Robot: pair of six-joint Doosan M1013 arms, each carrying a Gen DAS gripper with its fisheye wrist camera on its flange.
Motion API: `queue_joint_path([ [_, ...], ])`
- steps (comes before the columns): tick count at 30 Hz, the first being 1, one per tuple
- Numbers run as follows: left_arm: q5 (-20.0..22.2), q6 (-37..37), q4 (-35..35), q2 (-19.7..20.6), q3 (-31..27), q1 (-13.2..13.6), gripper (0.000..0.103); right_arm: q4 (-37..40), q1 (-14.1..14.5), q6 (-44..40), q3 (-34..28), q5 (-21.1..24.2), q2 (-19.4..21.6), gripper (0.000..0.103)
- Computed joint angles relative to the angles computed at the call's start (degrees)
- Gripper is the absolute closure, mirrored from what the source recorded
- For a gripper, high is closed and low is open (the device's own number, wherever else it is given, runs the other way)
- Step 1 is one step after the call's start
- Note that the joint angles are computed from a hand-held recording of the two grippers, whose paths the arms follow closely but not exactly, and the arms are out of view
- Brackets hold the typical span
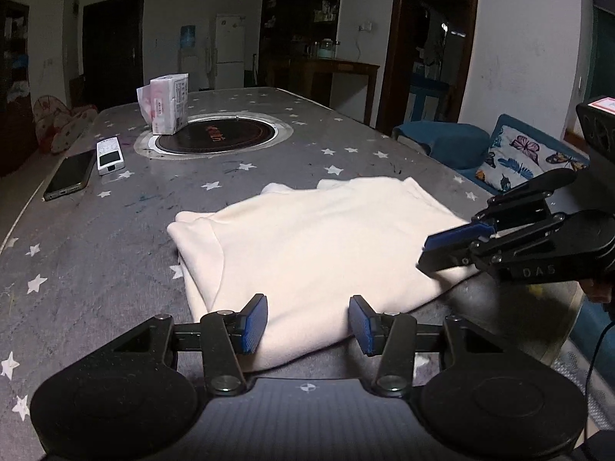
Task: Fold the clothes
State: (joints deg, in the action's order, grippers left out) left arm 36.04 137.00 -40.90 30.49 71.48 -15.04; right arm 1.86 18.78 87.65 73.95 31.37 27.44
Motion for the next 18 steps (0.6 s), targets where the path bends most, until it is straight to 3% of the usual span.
queue_joint_path([
  [11,2.9,-6.0,3.3,2.1,-3.9,0.6,0.051,1.7,-1.8,3.3,-3.8,2.0,2.8,0.089],
  [18,2.7,-7.2,4.1,4.0,-7.2,0.0,0.050,-2.6,-2.6,7.9,-8.2,2.0,5.3,0.089],
])
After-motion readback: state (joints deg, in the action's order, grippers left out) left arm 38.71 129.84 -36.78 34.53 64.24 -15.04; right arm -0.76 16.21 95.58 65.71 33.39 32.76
